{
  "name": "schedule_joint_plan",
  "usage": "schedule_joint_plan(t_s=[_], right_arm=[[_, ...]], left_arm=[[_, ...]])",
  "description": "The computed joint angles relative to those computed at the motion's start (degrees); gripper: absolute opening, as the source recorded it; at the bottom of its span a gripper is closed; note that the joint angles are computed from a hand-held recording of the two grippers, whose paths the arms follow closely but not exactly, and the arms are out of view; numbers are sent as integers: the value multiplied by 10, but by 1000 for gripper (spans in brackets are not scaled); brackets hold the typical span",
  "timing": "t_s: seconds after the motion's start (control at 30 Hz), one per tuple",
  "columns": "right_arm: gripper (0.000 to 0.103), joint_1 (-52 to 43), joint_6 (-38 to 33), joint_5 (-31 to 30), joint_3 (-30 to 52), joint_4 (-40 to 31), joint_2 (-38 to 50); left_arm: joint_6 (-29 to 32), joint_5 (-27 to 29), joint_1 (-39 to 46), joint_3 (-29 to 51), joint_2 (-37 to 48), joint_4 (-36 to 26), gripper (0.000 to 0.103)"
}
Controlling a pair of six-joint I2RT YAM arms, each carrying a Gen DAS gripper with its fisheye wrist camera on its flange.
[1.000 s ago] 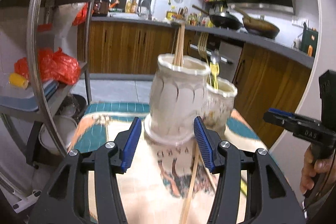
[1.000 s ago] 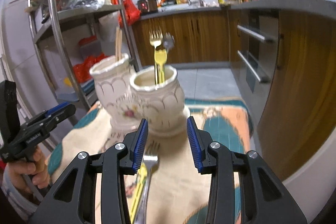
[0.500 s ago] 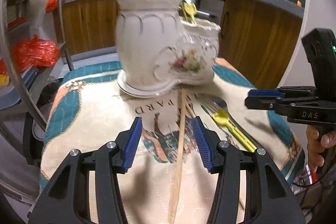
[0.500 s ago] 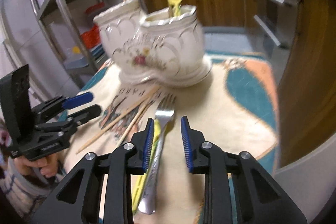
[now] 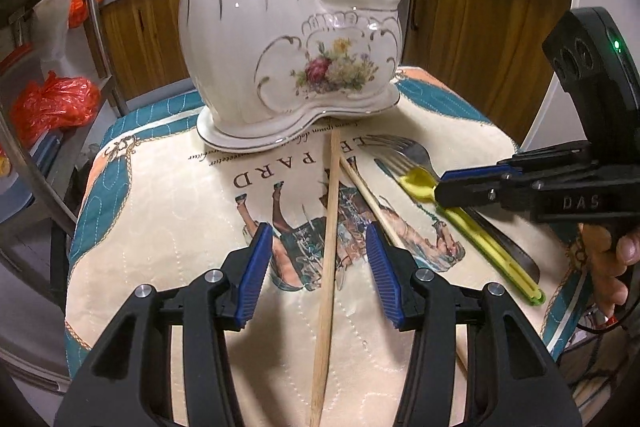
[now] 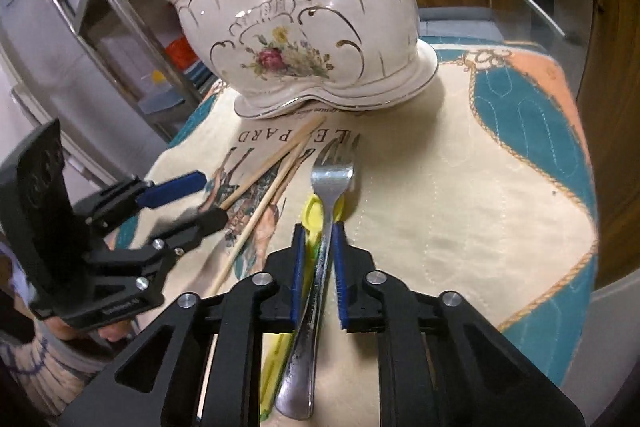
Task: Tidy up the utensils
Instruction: 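Close the right tool on the silver fork while the left tool grasps a chopstick, then lift the silver fork and chopstick and carry them over the holder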
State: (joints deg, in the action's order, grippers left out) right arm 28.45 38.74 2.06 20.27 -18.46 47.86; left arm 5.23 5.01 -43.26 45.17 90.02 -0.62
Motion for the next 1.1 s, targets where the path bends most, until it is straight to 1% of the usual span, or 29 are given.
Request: schedule_joint_plan(t_s=[0.07, 0.1, 0.17, 0.2, 0.3, 0.33, 0.43, 0.57, 0.7, 0.83, 0.9, 0.97, 1.03, 1.1], right_arm=[[6, -14, 1, -18, -6, 2, -14], [6, -14, 2, -15, -5, -4, -18], [6, -10, 3, -8, -2, -17, -26], [6, -8, 4, -4, 1, -25, -32], [6, -1, 4, 14, 11, -58, -55], [6, 0, 3, 19, 14, -67, -61], [5, 16, 3, 64, 36, -129, -73], [4, 22, 5, 96, 48, -181, -63], [4, 17, -3, 89, 63, -193, -33], [4, 15, -32, 83, 109, -225, 37], [4, 13, -62, 83, 145, -249, 93], [5, 6, -85, 76, 179, -276, 133], [5, 0, -114, 68, 218, -307, 182], [5, -6, -132, 60, 249, -331, 219]], left_arm=[[-1, 0, -2, 5, 7, -5, 43], [-1, 1, 0, 6, 9, -7, 42], [-2, 4, 1, 13, 15, -17, 32], [-3, 4, 1, 14, 17, -19, 31], [-2, -4, 2, 22, 17, -36, 24], [0, -8, 3, 25, 18, -41, 18], [8, -4, 14, 40, 17, -74, 11], [26, 17, 36, 38, 1, -107, 10], [54, 19, 44, 63, 2, -167, 11], [86, 10, 40, 117, 31, -230, 12], [98, 4, 38, 149, 50, -262, 15], [107, -12, 32, 181, 70, -293, 21], [121, -22, 27, 226, 98, -332, 24], [126, -20, 27, 268, 124, -371, 25]])
